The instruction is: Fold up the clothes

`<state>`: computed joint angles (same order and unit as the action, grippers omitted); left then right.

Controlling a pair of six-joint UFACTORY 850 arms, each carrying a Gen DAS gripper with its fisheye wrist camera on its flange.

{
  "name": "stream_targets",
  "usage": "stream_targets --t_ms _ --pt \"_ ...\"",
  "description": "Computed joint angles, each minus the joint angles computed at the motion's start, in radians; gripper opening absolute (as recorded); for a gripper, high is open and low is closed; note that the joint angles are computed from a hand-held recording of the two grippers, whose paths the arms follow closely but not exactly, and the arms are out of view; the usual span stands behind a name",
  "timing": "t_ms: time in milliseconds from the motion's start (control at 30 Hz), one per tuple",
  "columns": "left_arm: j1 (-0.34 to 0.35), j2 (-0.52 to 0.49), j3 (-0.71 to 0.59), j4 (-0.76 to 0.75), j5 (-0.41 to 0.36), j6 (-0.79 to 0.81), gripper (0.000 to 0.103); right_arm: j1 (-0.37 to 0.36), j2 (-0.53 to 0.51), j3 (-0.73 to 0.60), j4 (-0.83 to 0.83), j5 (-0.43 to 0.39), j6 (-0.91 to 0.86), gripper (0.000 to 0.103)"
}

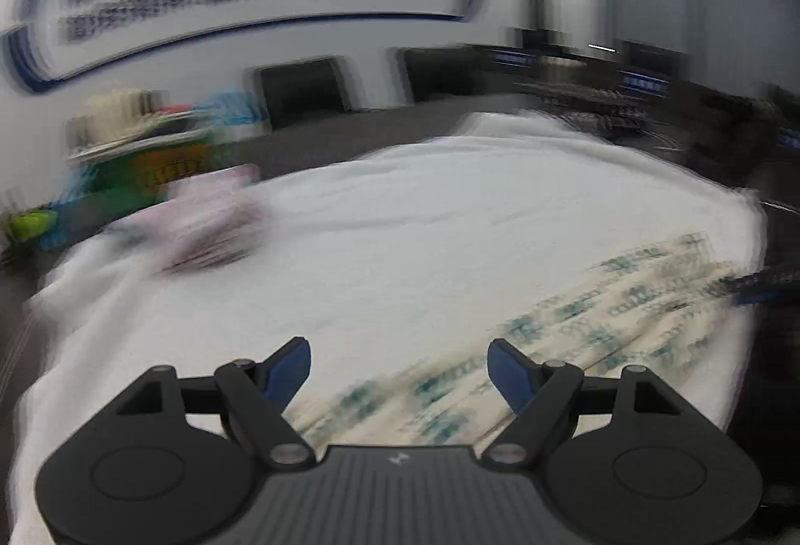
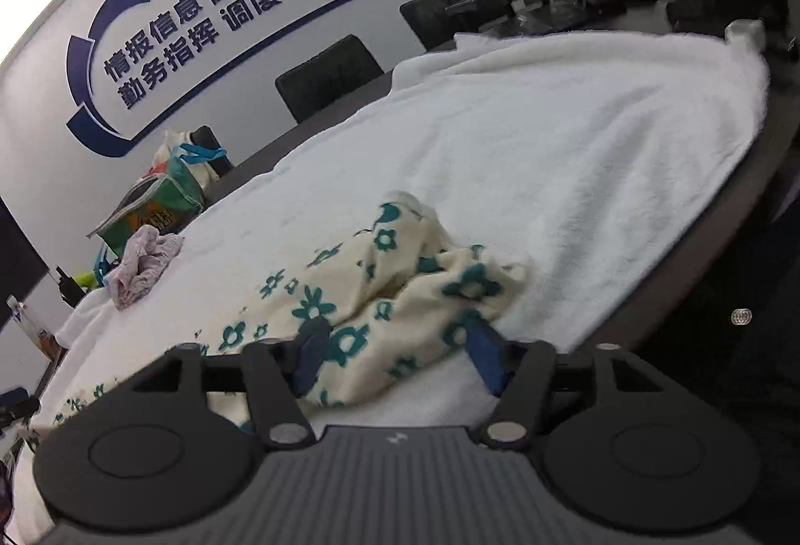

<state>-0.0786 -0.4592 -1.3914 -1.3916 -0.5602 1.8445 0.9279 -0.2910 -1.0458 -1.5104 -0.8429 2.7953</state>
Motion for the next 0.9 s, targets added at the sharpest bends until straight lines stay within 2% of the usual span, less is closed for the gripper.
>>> stream_targets --t_ms 67,167,267,300,333,367,400,467,500,567,733,833,900 --pt "-0.056 -0.095 -0.16 0.182 -0.115 -0.148 0.077 -0.015 -0.02 -0.019 0.013 0.016 0.004 0.068" --pt "-0.155 -0.263 -0.395 0.328 -0.248 -0.209 0.077 -0.013 -0.038 -0.029 0.006 -0.011 0.063 0.068" --pt "-0.225 -0.409 -0.579 0.425 -0.31 -0.274 0.075 -0.02 -0.062 -0.047 -0.002 -0.052 0.115 0.067" --pt "-0.241 -0.45 -0.631 0.455 -0.322 -0.304 0.068 -0.024 -0.072 -0.057 -0.001 -0.065 0.119 0.064" --pt "-0.255 -0.486 -0.678 0.481 -0.333 -0.335 0.062 -0.028 -0.083 -0.068 -0.001 -0.079 0.123 0.055" --pt "-0.262 -0.502 -0.696 0.498 -0.337 -0.359 0.051 -0.032 -0.094 -0.078 0.0 -0.092 0.127 0.048" --pt "-0.266 -0.507 -0.699 0.511 -0.34 -0.373 0.03 -0.036 -0.106 -0.094 0.011 -0.104 0.111 0.04" --pt "-0.273 -0.523 -0.72 0.562 -0.366 -0.414 0.004 -0.045 -0.152 -0.15 0.052 -0.129 -0.026 0.024" --pt "-0.277 -0.522 -0.715 0.582 -0.367 -0.425 0.003 -0.049 -0.171 -0.171 0.059 -0.135 -0.077 0.02" --pt "-0.279 -0.482 -0.638 0.552 -0.303 -0.377 0.0 -0.057 -0.192 -0.196 0.055 -0.138 -0.135 0.015" --pt "-0.253 -0.409 -0.529 0.373 -0.187 -0.285 0.0 -0.084 -0.193 -0.234 -0.084 -0.133 -0.263 0.011" --pt "-0.211 -0.369 -0.497 0.234 -0.133 -0.236 0.0 -0.126 -0.206 -0.324 -0.207 -0.057 -0.423 0.011" --pt "-0.178 -0.345 -0.485 0.136 -0.079 -0.194 0.0 -0.156 -0.25 -0.442 -0.299 0.012 -0.561 0.011"
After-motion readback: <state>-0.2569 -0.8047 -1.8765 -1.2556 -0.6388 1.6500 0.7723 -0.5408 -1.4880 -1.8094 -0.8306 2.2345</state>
